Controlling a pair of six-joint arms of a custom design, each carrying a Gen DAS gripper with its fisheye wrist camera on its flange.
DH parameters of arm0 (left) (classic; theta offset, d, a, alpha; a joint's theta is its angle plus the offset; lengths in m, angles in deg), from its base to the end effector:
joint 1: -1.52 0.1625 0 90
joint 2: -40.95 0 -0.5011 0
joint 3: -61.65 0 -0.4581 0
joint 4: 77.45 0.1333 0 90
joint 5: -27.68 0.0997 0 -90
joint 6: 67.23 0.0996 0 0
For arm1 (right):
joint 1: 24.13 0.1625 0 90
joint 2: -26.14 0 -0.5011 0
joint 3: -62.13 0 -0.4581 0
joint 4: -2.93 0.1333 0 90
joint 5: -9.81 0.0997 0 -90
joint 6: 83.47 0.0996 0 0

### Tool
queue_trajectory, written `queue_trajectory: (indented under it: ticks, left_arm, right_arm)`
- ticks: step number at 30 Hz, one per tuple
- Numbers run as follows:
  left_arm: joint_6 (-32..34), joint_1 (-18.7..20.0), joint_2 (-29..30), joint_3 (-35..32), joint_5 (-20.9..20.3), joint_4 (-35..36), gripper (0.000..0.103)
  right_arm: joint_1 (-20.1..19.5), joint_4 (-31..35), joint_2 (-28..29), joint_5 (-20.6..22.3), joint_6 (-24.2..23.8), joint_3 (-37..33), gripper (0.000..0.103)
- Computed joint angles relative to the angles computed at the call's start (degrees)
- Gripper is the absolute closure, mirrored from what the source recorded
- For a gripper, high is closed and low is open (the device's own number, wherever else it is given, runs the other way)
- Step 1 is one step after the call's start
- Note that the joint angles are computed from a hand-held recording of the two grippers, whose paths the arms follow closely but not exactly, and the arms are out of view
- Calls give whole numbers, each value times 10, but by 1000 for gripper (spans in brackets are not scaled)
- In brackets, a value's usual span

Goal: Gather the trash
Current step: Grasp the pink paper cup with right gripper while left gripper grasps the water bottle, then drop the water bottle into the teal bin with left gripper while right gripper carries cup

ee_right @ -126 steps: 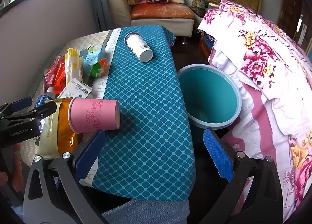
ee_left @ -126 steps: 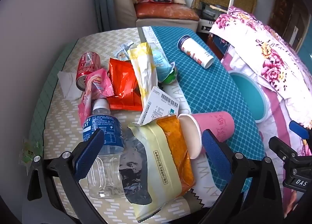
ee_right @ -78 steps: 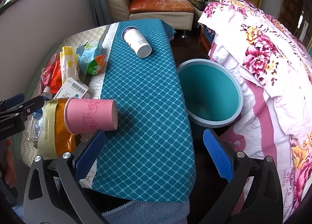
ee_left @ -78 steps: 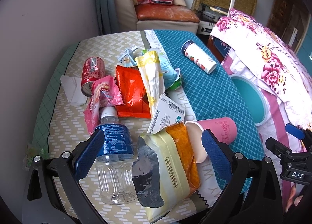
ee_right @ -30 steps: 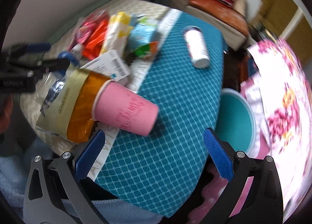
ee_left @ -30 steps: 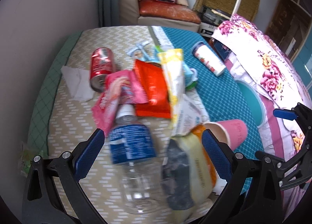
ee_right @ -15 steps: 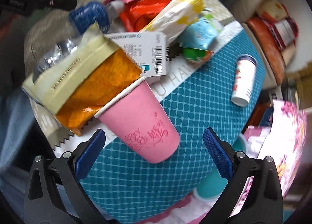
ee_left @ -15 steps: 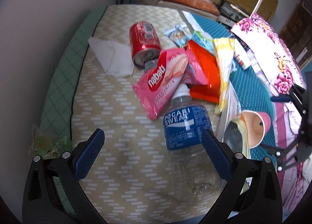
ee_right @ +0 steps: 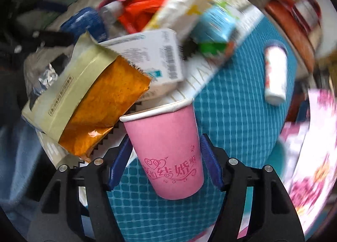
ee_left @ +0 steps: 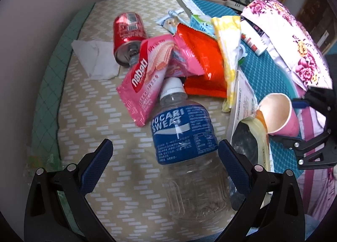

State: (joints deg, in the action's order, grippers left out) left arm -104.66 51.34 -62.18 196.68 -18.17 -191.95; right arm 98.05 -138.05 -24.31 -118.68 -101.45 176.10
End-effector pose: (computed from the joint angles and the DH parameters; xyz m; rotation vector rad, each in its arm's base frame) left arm -0.0805 -0.4094 0.3247 0.1215 2.4168 -0.4929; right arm 0.3819 -0.4730 0.0411 1.1214 -2.1749 -0.1611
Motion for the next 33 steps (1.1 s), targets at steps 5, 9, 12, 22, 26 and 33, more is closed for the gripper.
queue_trajectory:
  ticks: [5, 9, 12, 22, 26, 33]
  left_arm:
    - [-1, 16, 18, -2, 5, 14, 4]
    - [0, 34, 35, -6, -10, 12, 26]
    - [-24, 19, 36, -3, 17, 32, 38]
    - [-51, -15, 17, -4, 17, 58, 38]
    - [-61, -45, -2, -3, 15, 68, 38]
    - [-31, -89, 28, -23, 2, 29, 38]
  right_arm:
    - [-24, 31, -28, 47, 118, 2, 40]
    - [-32, 25, -36, 63, 150, 5, 39]
    - [-33, 26, -39, 63, 161, 5, 39]
    - [-43, -37, -49, 74, 145, 37, 45]
    - [-49, -78, -74, 112, 161, 57, 45]
    - [-72, -137, -118, 148, 180, 83, 45]
